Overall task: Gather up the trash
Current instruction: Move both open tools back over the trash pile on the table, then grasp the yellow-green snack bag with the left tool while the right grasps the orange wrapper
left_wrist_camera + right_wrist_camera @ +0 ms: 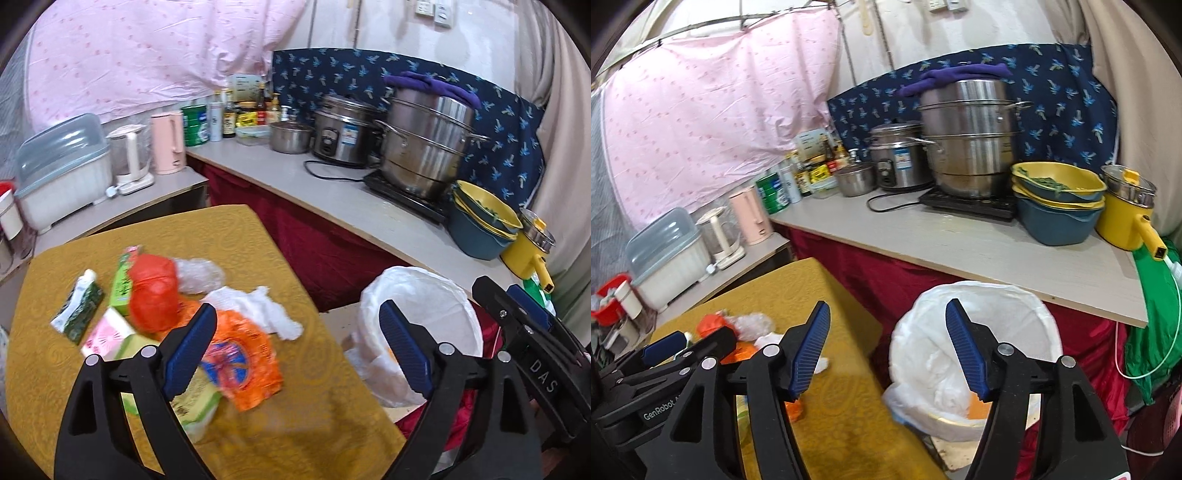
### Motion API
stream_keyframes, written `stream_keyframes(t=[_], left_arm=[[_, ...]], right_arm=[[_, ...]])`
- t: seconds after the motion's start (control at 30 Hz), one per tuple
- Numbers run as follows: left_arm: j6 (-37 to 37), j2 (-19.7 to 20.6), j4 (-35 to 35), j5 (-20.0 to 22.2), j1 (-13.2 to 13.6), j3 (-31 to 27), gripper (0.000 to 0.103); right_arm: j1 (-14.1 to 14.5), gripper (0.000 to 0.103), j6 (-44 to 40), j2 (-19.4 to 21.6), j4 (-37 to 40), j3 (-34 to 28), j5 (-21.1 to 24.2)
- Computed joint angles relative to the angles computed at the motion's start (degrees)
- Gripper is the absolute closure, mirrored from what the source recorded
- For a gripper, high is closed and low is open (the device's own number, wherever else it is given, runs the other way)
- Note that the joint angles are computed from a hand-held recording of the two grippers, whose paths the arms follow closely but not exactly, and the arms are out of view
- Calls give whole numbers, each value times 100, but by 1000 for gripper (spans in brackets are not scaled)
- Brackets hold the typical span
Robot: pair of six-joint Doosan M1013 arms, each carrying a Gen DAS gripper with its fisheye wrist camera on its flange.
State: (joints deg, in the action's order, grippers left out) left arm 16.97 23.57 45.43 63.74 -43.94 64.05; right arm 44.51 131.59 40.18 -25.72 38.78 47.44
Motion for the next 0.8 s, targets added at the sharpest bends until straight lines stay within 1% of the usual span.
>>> stream_keyframes(t=[0.1, 0.2, 0.5, 0.6, 0.7, 0.8], left_arm=[[-265, -200, 49, 164, 2, 303, 14], [-537, -415, -62, 299, 43, 630, 12], [-1444, -997, -595, 360, 231, 1618, 11], [-1785, -1114, -835, 248, 319, 1867, 11], [-2087, -1181, -1012, 88, 387, 2036, 11], [-2388, -1246, -1212, -237, 472, 2219, 11]], right_arm=[[96, 40, -274, 122, 225, -215, 74], [176, 40, -547, 249, 471, -412, 157], [342, 40, -1163, 627, 1138, -846, 574], [369, 39, -1287, 753, 1318, -969, 699], [382, 36, -1436, 974, 1514, -1259, 935], [359, 34, -1576, 1169, 1705, -1516, 1122]])
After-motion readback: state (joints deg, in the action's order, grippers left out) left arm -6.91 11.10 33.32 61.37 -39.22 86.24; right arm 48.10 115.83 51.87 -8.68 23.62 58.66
